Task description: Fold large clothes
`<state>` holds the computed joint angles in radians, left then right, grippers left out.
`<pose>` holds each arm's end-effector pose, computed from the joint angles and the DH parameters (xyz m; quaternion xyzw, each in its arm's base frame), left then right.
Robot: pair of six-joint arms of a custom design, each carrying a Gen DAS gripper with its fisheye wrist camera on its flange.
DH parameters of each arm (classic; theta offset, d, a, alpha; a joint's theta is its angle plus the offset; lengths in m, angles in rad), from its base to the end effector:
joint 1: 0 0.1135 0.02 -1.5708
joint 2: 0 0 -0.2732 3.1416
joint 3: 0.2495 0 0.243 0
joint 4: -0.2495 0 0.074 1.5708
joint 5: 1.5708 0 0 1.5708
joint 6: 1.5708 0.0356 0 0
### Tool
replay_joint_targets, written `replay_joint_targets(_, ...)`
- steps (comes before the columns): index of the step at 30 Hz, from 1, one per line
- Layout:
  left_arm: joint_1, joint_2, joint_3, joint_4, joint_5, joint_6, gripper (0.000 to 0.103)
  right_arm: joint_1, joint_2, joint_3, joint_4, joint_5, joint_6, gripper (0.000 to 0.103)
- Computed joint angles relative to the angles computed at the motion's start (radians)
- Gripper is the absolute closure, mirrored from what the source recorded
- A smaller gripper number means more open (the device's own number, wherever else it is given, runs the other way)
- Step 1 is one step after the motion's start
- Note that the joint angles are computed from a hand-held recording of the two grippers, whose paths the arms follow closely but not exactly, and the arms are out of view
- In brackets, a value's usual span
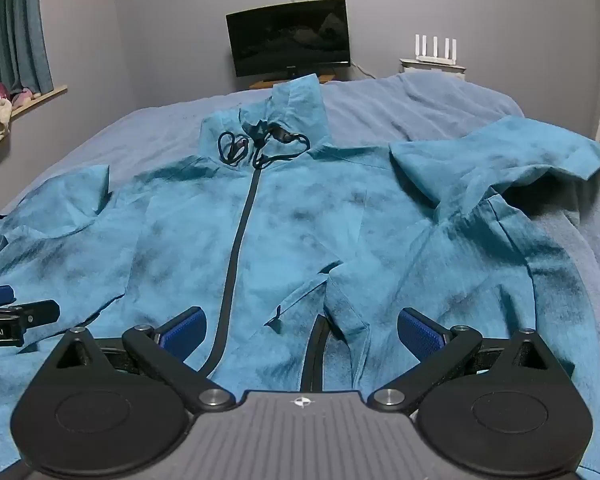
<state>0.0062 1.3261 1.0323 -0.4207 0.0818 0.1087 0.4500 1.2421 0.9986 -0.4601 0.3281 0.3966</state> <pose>0.2793 -0.0012 0.2961 0.0635 0.9069 -0.0133 0.4163 0.2363 0.1014 0.3039 0.0447 0.8968 0.0351 0.4388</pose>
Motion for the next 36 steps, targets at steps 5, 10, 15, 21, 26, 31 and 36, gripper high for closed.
replay_joint_targets(5, -0.001, 0.000, 0.002, -0.002, 0.004, -0.005, 0.000, 0.006, 0.007, 0.006, -0.004, 0.010, -0.002, 0.000)
replay_joint_targets(10, 0.000, 0.010, -0.006, 0.012, 0.008, -0.002, 0.000, 0.011, 0.008, 0.005, -0.004, 0.015, 0.001, 0.000)
replay_joint_targets(15, -0.002, 0.016, -0.014, 0.025, 0.009, -0.006, 0.000, 0.021, 0.009, 0.007, -0.008, 0.023, 0.005, 0.000)
replay_joint_targets(21, -0.003, 0.010, -0.013, 0.019, 0.006, -0.005, 0.000, 0.015, 0.011, 0.003, -0.003, 0.018, 0.000, 0.000)
replay_joint_targets(26, -0.005, 0.011, -0.025, 0.030, 0.007, -0.010, 0.000, 0.000, -0.016, -0.015, -0.007, 0.005, -0.006, 0.000)
replay_joint_targets(31, -0.005, 0.008, -0.013, 0.014, 0.003, -0.006, 0.000, 0.013, 0.020, 0.015, -0.013, 0.015, -0.009, 0.000)
replay_joint_targets(36, -0.012, 0.006, -0.020, 0.019, -0.001, -0.010, 0.000, 0.018, 0.031, 0.026, -0.017, 0.022, -0.005, 0.000)
